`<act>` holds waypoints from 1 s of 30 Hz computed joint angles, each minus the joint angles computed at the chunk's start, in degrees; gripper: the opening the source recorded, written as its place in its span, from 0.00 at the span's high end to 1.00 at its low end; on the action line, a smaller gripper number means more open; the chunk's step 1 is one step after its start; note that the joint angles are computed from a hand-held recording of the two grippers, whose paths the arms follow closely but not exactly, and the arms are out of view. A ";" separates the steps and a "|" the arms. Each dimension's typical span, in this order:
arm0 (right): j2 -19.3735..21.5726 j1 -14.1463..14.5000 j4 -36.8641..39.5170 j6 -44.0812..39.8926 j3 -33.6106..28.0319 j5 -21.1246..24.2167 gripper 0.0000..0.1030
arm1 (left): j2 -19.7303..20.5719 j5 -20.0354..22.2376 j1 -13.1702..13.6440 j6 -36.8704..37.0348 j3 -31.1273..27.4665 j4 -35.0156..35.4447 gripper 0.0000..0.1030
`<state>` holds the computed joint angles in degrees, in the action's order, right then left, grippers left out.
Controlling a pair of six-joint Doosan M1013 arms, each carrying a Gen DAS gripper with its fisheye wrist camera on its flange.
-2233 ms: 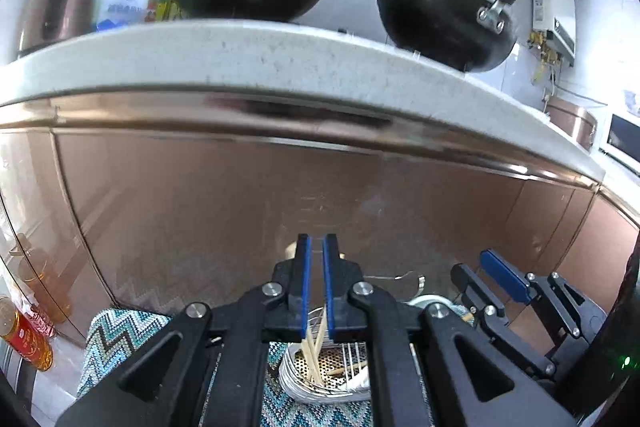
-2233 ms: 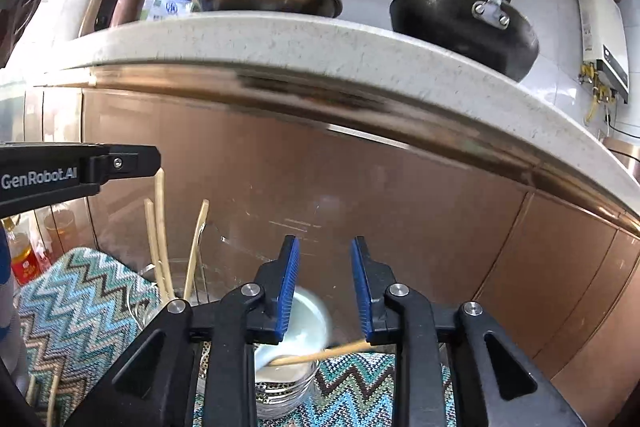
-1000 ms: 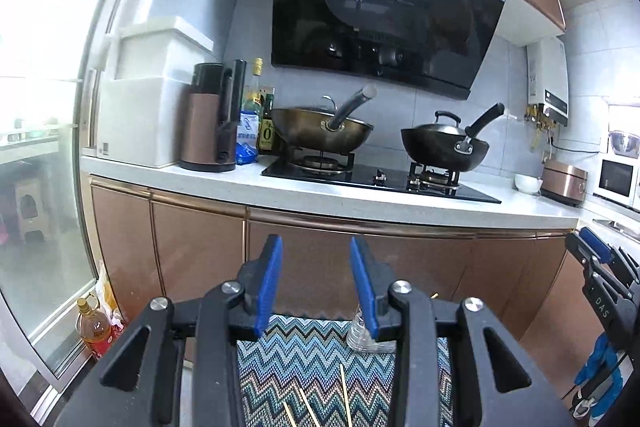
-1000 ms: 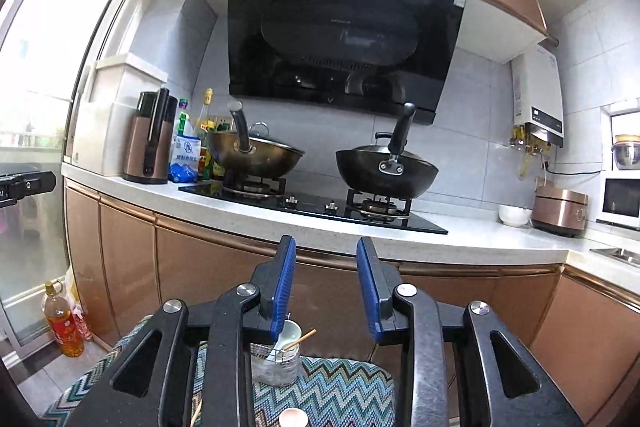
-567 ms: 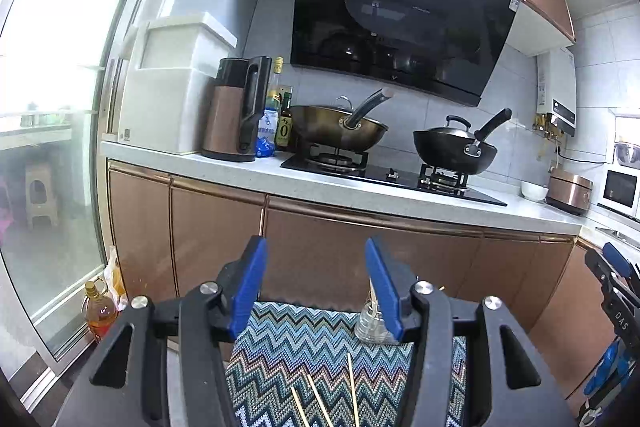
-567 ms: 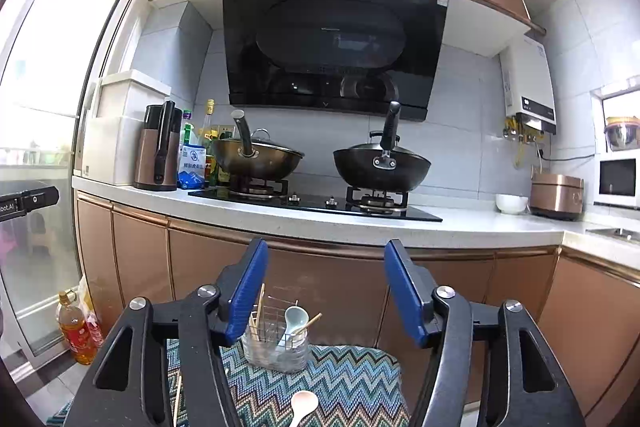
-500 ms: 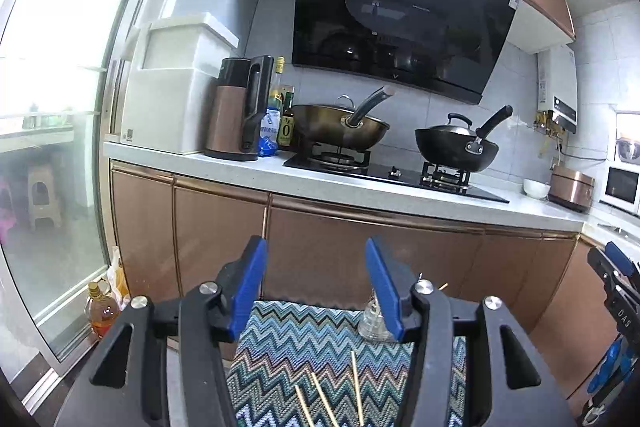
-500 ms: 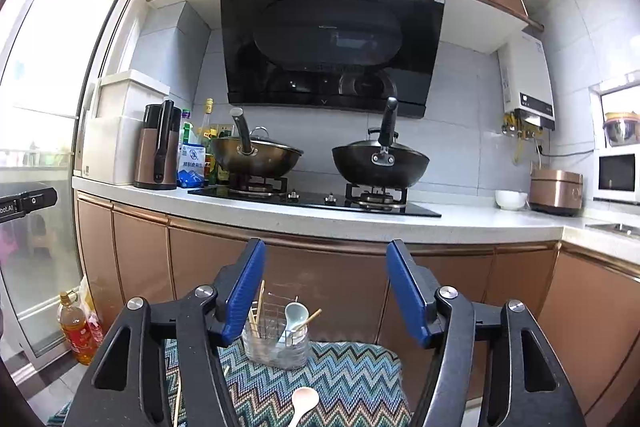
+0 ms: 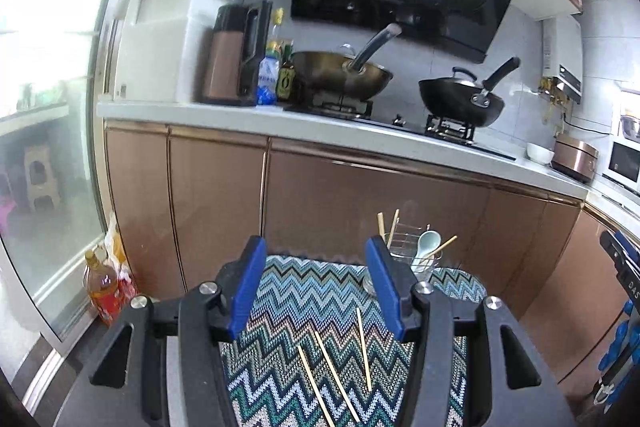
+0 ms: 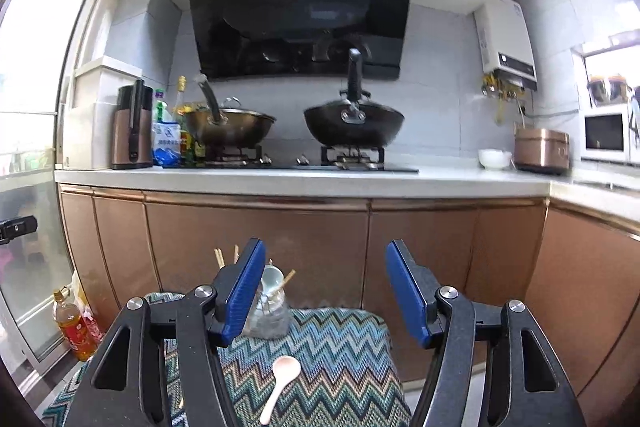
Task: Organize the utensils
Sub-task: 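Grasp a wooden chopstick with the left tool while the right tool grasps a pink spoon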
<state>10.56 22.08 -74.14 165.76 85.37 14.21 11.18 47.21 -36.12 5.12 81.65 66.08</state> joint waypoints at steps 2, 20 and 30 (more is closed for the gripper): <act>0.25 -0.30 1.05 -0.83 0.10 0.05 0.40 | 0.38 0.06 0.36 -0.63 -0.03 -0.71 0.52; 9.29 -4.90 79.27 -76.28 -7.08 6.28 0.50 | 13.34 -1.16 8.56 36.81 -13.29 -50.91 0.52; 21.12 -8.77 101.41 -92.93 -19.63 28.65 0.66 | 26.25 14.67 13.33 51.46 -28.99 -66.86 0.52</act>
<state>31.67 13.31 27.27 72.83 65.75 42.86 37.43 61.88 -22.78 56.58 52.66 -0.78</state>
